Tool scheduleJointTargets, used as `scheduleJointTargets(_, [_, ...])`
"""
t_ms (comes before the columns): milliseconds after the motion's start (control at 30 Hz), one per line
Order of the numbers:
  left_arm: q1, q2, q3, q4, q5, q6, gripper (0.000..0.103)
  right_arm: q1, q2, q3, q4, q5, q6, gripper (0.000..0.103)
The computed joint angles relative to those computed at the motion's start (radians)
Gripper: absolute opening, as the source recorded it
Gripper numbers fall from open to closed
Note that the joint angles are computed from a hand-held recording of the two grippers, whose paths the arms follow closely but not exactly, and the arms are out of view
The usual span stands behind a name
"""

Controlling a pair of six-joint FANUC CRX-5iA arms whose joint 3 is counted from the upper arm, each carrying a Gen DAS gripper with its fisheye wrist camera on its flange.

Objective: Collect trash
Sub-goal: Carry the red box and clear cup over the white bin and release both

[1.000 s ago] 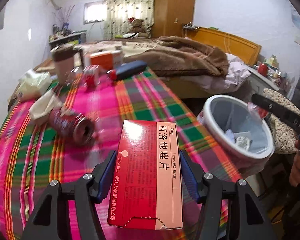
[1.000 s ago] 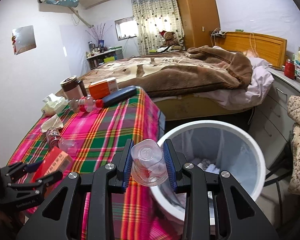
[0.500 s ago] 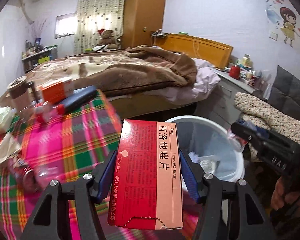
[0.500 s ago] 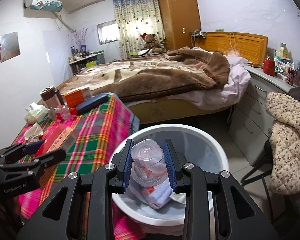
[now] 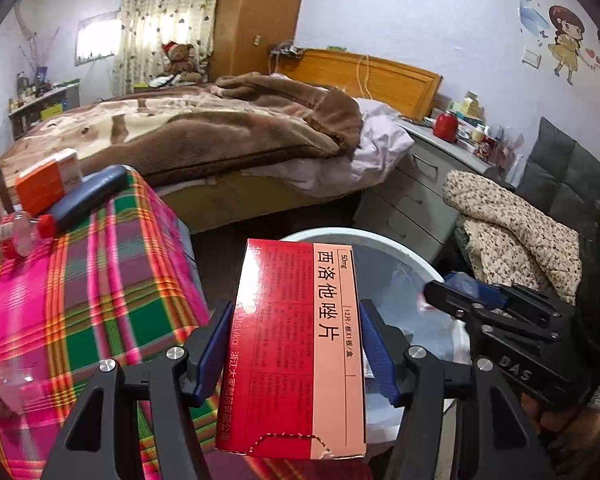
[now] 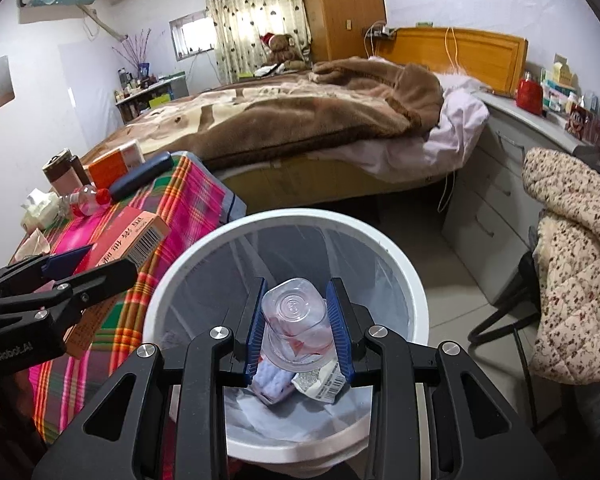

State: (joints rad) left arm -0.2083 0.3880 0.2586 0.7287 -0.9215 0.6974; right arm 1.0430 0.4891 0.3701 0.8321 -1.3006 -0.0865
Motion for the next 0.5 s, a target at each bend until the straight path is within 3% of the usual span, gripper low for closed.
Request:
scheduleJointTargets(233, [-0.006, 0.019, 0.020, -0.008, 0.020, 0.020, 0.062, -0.012, -0.012, -0.018, -0.028, 0.017, 0.000, 0.032])
scheduleJointTargets(367, [0.004, 0.017, 0.012, 0.010, 0.026, 0.014, 0.073, -0.015, -0.010, -0.012, -0.035, 0.009, 0.005, 0.033])
scheduleJointTargets(400, [0.006, 0.012, 0.005, 0.015, 0.033, 0.007, 0.075, -0.016, -0.007, -0.007, -0.037, 0.005, 0.008, 0.041])
scheduleJointTargets(433, [0.007, 0.007, -0.002, 0.020, 0.041, 0.002, 0.077, -0.016, -0.005, -0.004, -0.037, 0.001, 0.010, 0.056])
scheduleJointTargets(500, [0.011, 0.002, -0.005, 0.026, 0.041, 0.003, 0.077, -0.015, -0.004, -0.004, -0.031, 0.003, 0.010, 0.070])
